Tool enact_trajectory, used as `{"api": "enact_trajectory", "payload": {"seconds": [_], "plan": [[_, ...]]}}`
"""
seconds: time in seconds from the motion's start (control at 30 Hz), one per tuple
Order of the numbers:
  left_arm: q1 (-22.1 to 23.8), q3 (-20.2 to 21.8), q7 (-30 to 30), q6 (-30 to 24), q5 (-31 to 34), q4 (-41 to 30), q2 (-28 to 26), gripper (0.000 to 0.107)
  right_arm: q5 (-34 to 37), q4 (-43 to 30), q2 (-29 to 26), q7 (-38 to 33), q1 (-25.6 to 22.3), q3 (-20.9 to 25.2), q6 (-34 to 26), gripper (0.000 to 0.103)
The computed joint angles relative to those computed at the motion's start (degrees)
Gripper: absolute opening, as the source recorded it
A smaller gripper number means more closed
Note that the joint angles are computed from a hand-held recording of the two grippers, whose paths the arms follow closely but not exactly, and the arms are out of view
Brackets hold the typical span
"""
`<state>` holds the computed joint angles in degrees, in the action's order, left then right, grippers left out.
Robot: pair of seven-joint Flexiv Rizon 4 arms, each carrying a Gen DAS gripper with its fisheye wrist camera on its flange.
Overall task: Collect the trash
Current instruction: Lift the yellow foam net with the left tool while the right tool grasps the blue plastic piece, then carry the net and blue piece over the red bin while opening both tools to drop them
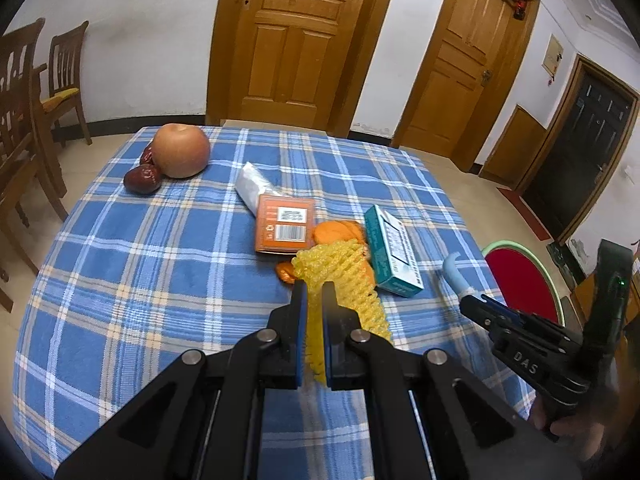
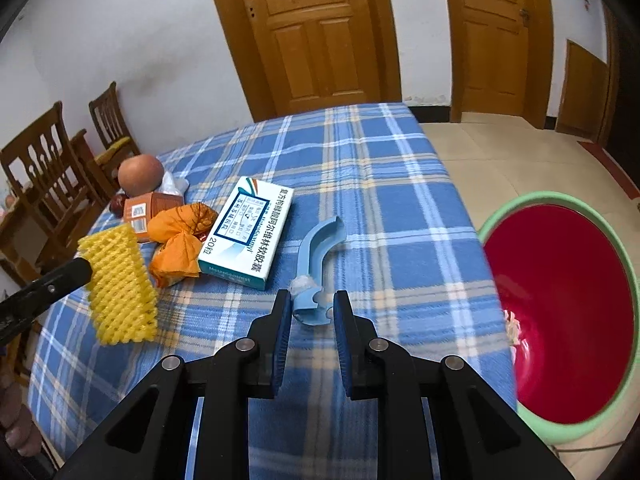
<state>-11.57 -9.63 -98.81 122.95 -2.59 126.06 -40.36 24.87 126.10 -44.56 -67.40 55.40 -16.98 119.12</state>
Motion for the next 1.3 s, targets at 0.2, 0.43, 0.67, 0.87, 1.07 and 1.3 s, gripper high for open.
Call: {"api": "enact_trajectory", "payload": {"seconds": [0.2,0.43,0.67,0.87,1.07,1.3], "plan": [[-1.4,-0.3,0.8,-1.0,0.0,-0.8,0.3,0.005,3.3,3.0,1.5,-0.2,0.8,0.3,2.8,0.021],[-3.4,-0.8,2.4,-2.0,0.0,-2.5,0.4,0.005,8.0,5.7,2.7,-1.1,1.9,-0.1,4.6,0.021],[-5.1,-1.5,4.1,-4.0,-0.2,-4.9,-0.1,0.005,11.6,7.8,3.6,-1.9,1.8,-0.2,6.2,0.021],[-7.5,-1.7,6.1,-6.5,-1.0,-7.8,-0.8,0.005,14.3,9.9,4.2,-2.2,0.1,1.5,8.7,0.021],[-10.6,-1.5,8.3,-9.1,-2.3,-11.2,-1.9,0.005,15.9,11.2,4.5,-2.3,-3.0,3.8,10.6,0.021],[-14.4,-0.7,11.3,-12.8,-4.0,-16.0,-3.8,0.005,15.9,12.4,3.9,-1.3,-8.3,7.3,12.9,0.021]]}}
